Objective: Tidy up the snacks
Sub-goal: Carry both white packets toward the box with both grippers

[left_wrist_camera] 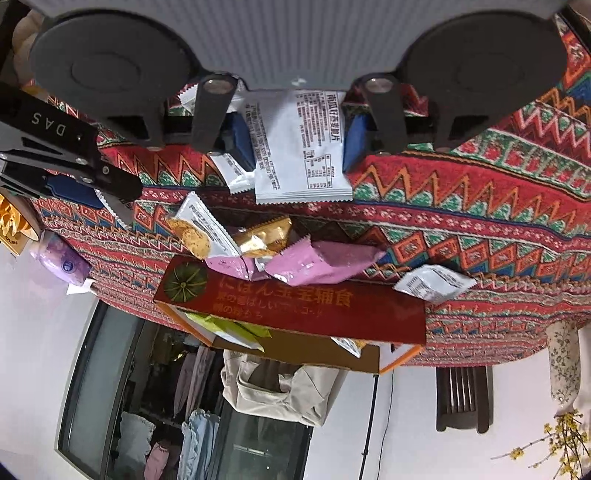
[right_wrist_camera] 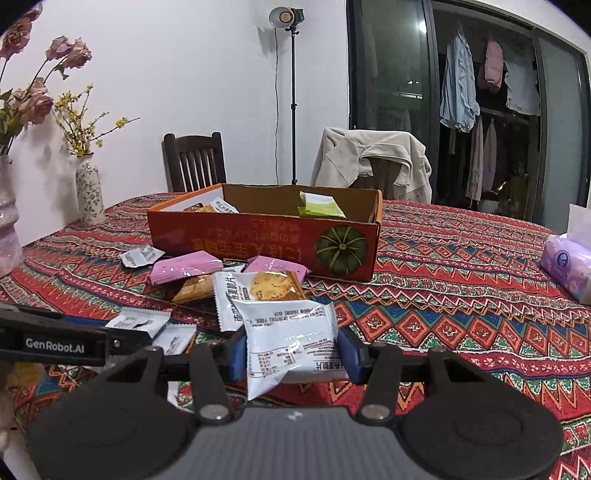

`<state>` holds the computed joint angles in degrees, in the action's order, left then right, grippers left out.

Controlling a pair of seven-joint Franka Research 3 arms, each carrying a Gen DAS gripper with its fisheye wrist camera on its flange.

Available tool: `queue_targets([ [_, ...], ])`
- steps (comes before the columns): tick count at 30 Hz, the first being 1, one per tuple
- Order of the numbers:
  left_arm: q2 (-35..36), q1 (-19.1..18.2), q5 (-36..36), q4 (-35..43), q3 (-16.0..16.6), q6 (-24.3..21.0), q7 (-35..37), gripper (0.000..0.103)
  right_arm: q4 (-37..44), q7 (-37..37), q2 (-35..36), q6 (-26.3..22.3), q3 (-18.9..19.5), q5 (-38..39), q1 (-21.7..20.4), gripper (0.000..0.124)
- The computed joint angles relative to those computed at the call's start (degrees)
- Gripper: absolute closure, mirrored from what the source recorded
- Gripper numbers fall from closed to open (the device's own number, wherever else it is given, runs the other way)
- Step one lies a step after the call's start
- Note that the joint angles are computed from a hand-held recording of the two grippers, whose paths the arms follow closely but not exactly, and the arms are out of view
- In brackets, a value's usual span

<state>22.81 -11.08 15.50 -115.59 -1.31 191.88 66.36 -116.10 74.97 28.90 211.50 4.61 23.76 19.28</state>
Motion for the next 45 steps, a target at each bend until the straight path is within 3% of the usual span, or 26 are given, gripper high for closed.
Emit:
queue_targets([
  [3,-0.61,-2.03,-0.84,-0.95,2.42,1.93,0.76,0.051,-0.11,-0.86,-0.36,0.46,-0.56,1.27,1.00,0.074],
  [7,-0.94,-1.44,-1.88,-1.40,2.18,3.89,2.01,0.051,0.52,-2.51,-0.60,0.78,-1.20,3.19,2.18,0.074],
  [17,0.95,-5.44,-10.01,2.43,6.45,8.96,10.72,0.051,6.38,-8.64,0.81,0.53,-2.85,8.94,5.17,0.074],
  [23,3.96,-7.98,-16.03,8.16,8.91,9.96,16.89,0.051,12.91,-12.25,3.05,-1.54,-3.94,12.63,6.58,0.074],
  [29,8.01,-7.53,-17.79,15.50,9.15,8.01,19.24,0.051,22.05,-17.67,6.92,-5.29,-7.73,19.36,10.03,0.074],
  [33,10.56,-6.62,-16.50,20.21,9.09,6.84,18.57,0.051,30.33,-22.20,10.99,-9.62,-14.18,26.79,14.77,0.074],
  [36,12.45,-5.86,-15.33,23.81,8.90,6.32,17.52,0.051,36.94,-22.46,15.47,-15.04,-24.01,33.22,20.63,0.074],
  [40,15.26,-5.58,-14.41,29.50,9.49,4.74,15.63,0.051,44.26,-11.49,23.75,-24.54,-40.88,34.88,27.85,0.074],
  [45,19.81,-5.65,-13.35,38.24,11.11,2.17,12.44,0.051,54.35,3.99,32.75,-32.66,-51.72,29.61,27.75,0.074],
])
